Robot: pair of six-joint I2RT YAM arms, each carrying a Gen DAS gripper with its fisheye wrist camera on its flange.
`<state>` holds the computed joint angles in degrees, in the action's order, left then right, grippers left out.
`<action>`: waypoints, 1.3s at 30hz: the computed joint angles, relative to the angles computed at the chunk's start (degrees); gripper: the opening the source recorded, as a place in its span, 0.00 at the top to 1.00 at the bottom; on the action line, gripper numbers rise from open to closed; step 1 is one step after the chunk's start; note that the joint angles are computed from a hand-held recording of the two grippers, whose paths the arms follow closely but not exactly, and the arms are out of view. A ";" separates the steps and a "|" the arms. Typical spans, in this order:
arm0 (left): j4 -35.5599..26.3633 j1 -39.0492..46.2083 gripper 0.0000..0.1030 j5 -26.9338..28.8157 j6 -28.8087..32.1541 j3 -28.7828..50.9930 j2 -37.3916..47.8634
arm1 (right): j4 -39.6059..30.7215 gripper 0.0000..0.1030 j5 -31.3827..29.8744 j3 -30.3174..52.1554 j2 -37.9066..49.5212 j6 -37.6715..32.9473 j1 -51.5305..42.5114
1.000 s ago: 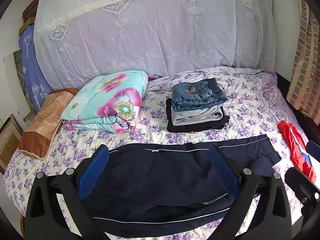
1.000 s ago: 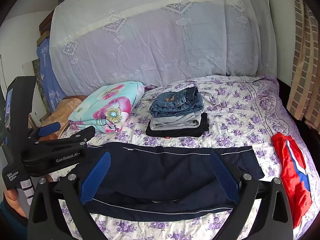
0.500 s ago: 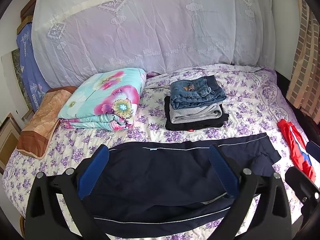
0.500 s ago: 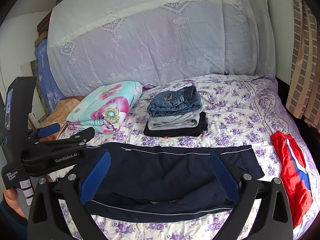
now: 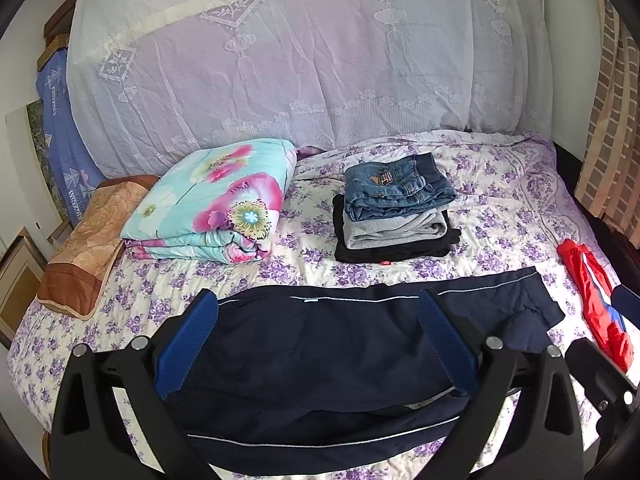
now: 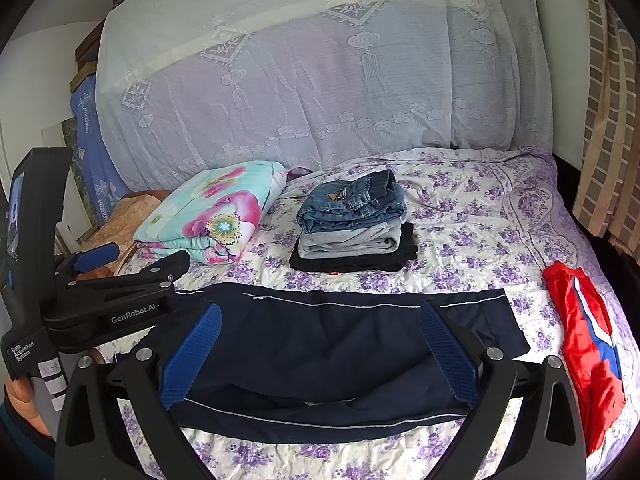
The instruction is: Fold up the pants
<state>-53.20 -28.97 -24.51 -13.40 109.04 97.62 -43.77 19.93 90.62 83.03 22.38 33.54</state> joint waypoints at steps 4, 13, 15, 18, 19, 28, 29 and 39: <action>-0.46 -0.35 0.05 -0.19 0.02 0.04 -0.58 | -0.19 0.04 0.22 0.51 0.45 0.16 0.40; -1.75 -0.43 0.05 -0.15 -0.29 0.78 -0.42 | -0.38 0.04 0.36 0.80 0.74 0.34 0.88; -1.93 -0.44 0.05 -0.24 -0.40 0.85 -0.40 | -0.45 0.04 0.73 0.88 0.79 0.27 1.00; -2.35 -0.07 0.05 0.22 -0.62 1.14 -0.30 | -1.51 0.04 2.43 1.52 0.36 -1.81 0.59; -2.23 0.18 0.05 0.59 -0.54 0.61 -0.71 | -2.21 0.04 2.62 1.59 -0.39 -3.77 -0.13; -2.09 1.49 0.05 2.53 0.15 -2.15 -0.03 | -8.48 0.04 -2.51 -26.61 -19.21 -12.07 -25.78; -2.27 1.35 0.05 3.08 0.08 -2.42 0.31 | -8.72 0.04 -5.39 -29.98 -20.64 -11.30 -29.77; -2.64 1.59 0.05 3.02 -1.46 -10.74 -1.25 | 3.88 0.04 -17.74 -39.43 -13.99 -18.87 -43.76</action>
